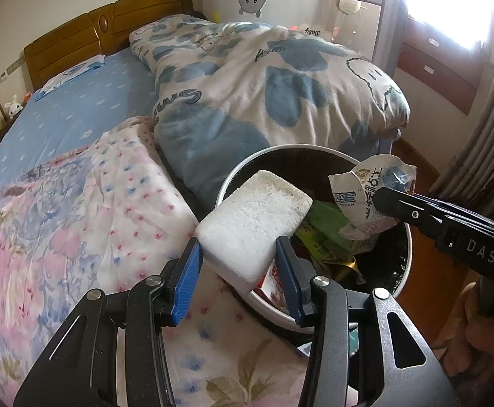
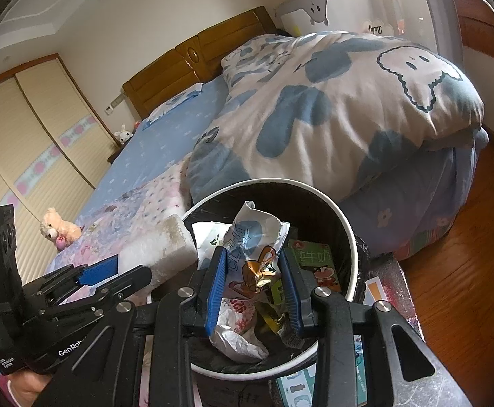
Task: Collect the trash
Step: 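Lower the foam pad and wrapper into the bin and open both tools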
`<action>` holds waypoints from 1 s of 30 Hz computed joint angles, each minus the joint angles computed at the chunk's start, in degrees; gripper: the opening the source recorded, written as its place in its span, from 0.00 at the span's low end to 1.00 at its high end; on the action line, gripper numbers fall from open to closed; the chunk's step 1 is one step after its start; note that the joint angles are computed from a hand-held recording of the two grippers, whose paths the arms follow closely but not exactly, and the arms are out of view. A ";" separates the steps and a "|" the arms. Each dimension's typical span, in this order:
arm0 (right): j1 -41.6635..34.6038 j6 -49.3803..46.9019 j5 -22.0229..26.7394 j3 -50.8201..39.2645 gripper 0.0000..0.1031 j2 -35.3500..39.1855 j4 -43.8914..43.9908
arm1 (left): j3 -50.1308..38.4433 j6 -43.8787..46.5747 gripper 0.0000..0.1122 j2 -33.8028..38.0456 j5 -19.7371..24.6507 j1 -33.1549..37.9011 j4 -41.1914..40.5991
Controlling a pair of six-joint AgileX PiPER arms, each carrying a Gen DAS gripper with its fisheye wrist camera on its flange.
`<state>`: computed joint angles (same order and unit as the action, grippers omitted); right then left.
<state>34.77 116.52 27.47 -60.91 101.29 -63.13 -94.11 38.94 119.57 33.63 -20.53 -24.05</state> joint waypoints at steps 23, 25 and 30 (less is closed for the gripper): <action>-1.96 -3.78 -2.11 -0.43 0.31 0.93 2.87 | -3.50 -4.04 0.39 2.13 1.27 -1.85 4.23; -2.19 -4.05 -2.43 -0.29 0.31 0.94 3.01 | -3.60 -4.19 0.39 2.19 1.35 -1.93 4.40; -2.75 -5.17 -3.01 -0.02 0.31 0.83 3.98 | -3.90 -4.64 0.40 2.41 1.50 -2.14 4.79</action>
<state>32.02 111.35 24.46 -60.92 102.12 -59.15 -98.02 34.30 121.98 35.13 -22.66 -19.26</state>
